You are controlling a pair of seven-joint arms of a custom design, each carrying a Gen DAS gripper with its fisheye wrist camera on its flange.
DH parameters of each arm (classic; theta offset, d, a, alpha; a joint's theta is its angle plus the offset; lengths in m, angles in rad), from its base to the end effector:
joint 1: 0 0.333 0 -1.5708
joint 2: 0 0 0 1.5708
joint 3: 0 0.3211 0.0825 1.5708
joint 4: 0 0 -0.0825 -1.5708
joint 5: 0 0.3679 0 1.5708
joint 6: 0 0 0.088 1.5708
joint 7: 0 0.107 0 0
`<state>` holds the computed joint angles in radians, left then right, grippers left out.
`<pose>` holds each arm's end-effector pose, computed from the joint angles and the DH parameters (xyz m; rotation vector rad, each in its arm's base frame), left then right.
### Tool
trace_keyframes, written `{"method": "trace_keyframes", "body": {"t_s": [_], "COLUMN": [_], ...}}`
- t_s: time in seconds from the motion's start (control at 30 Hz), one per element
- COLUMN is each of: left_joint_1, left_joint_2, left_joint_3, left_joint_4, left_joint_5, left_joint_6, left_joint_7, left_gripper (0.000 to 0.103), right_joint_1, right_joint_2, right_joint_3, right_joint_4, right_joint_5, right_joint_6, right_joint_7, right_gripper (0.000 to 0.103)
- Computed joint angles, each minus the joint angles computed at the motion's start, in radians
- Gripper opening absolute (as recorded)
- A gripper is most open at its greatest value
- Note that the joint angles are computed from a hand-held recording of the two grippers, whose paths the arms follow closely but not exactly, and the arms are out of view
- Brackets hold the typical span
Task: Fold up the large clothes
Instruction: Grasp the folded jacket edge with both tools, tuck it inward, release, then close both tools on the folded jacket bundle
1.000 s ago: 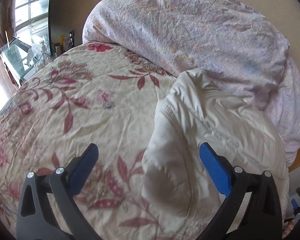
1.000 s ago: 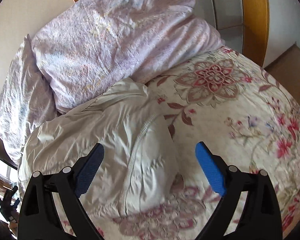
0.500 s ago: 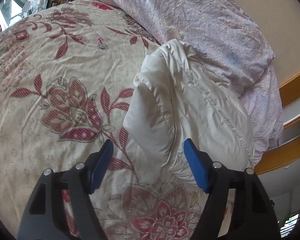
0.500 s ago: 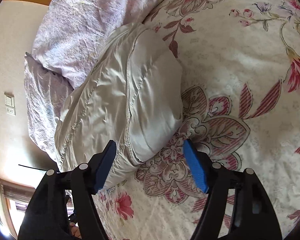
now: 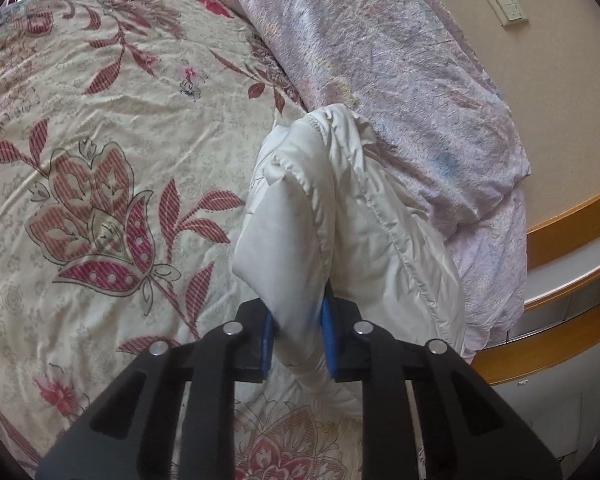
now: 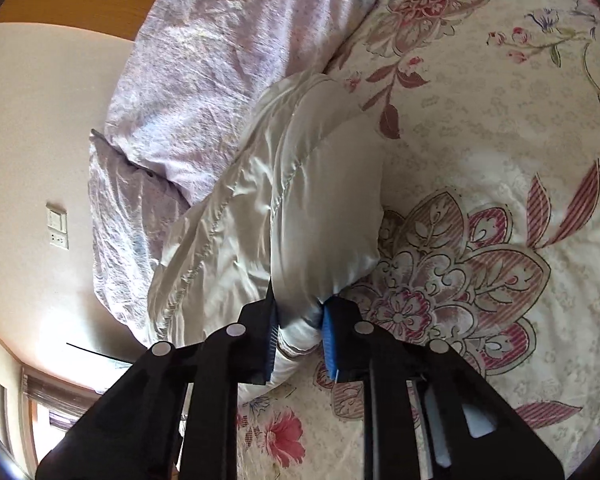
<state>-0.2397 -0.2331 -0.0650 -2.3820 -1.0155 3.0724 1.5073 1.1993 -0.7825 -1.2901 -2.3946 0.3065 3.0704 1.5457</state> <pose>0.4749 -0.0796 0.5072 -2.5119 1.1127 -1.4212 0.4890 -0.1550 0.4734 -0.8859 1.7912 0.0307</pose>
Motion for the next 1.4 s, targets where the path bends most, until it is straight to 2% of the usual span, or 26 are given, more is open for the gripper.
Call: {"method": "trace_keyframes", "body": {"t_s": [0.17, 0.3, 0.43, 0.53, 0.63, 0.7, 0.73, 0.8, 0.83, 0.87, 0.9, 0.93, 0.97, 1.2, 1.3, 1.4], "left_joint_1": [0.013, 0.026, 0.068, 0.098, 0.138, 0.161, 0.165, 0.159, 0.156, 0.156, 0.155, 0.147, 0.148, 0.145, 0.163, 0.161], "left_joint_2": [-0.127, -0.288, -0.466, -0.571, -0.594, -0.598, -0.598, -0.598, -0.599, -0.601, -0.602, -0.602, -0.6, -0.593, -0.587, -0.583], "left_joint_3": [-0.002, 0.01, -0.012, -0.038, -0.071, -0.086, -0.087, -0.077, -0.072, -0.07, -0.066, -0.058, -0.059, -0.05, -0.065, -0.06], "left_joint_4": [-0.095, -0.23, -0.377, -0.454, -0.477, -0.48, -0.481, -0.484, -0.485, -0.488, -0.489, -0.49, -0.49, -0.493, -0.489, -0.491], "left_joint_5": [0.054, 0.118, 0.19, 0.245, 0.319, 0.361, 0.381, 0.412, 0.427, 0.441, 0.453, 0.46, 0.47, 0.514, 0.537, 0.548], "left_joint_6": [-0.004, -0.05, -0.095, -0.118, -0.142, -0.154, -0.157, -0.158, -0.159, -0.159, -0.159, -0.155, -0.154, -0.137, -0.144, -0.144], "left_joint_7": [-0.021, -0.069, -0.167, -0.233, -0.289, -0.325, -0.336, -0.35, -0.357, -0.364, -0.369, -0.369, -0.375, -0.395, -0.408, -0.412], "left_gripper": [0.018, 0.018, 0.018, 0.019, 0.027, 0.04, 0.045, 0.064, 0.066, 0.069, 0.073, 0.075, 0.077, 0.08, 0.083, 0.084], "right_joint_1": [-0.094, -0.202, -0.302, -0.382, -0.51, -0.637, -0.704, -0.852, -0.914, -0.941, -0.933, -0.89, -0.829, -0.599, -0.566, -0.581], "right_joint_2": [-0.086, -0.126, -0.143, -0.135, -0.051, 0.013, 0.033, 0.079, 0.099, 0.113, 0.121, 0.126, 0.121, 0.254, 0.305, 0.345], "right_joint_3": [0.086, 0.146, 0.201, 0.26, 0.392, 0.534, 0.607, 0.776, 0.845, 0.88, 0.892, 0.877, 0.833, 0.799, 0.813, 0.856], "right_joint_4": [-0.073, -0.146, -0.216, -0.265, -0.293, -0.321, -0.341, -0.375, -0.383, -0.38, -0.365, -0.346, -0.333, -0.201, -0.163, -0.147], "right_joint_5": [-0.02, -0.008, 0.016, 0.023, -0.003, -0.035, -0.052, -0.068, -0.119, -0.147, -0.158, -0.119, -0.149, -0.132, -0.104, -0.095], "right_joint_6": [-0.033, -0.135, -0.22, -0.25, -0.247, -0.194, -0.152, -0.053, -0.004, 0.022, 0.027, 0.024, 0.019, 0.021, 0.027, 0.04], "right_joint_7": [-0.057, -0.11, -0.151, -0.181, -0.171, -0.137, -0.122, -0.092, -0.043, -0.017, -0.012, -0.061, -0.068, -0.137, -0.143, -0.136], "right_gripper": [0.018, 0.017, 0.017, 0.019, 0.035, 0.05, 0.051, 0.058, 0.058, 0.058, 0.058, 0.058, 0.058, 0.057, 0.056, 0.056]}}
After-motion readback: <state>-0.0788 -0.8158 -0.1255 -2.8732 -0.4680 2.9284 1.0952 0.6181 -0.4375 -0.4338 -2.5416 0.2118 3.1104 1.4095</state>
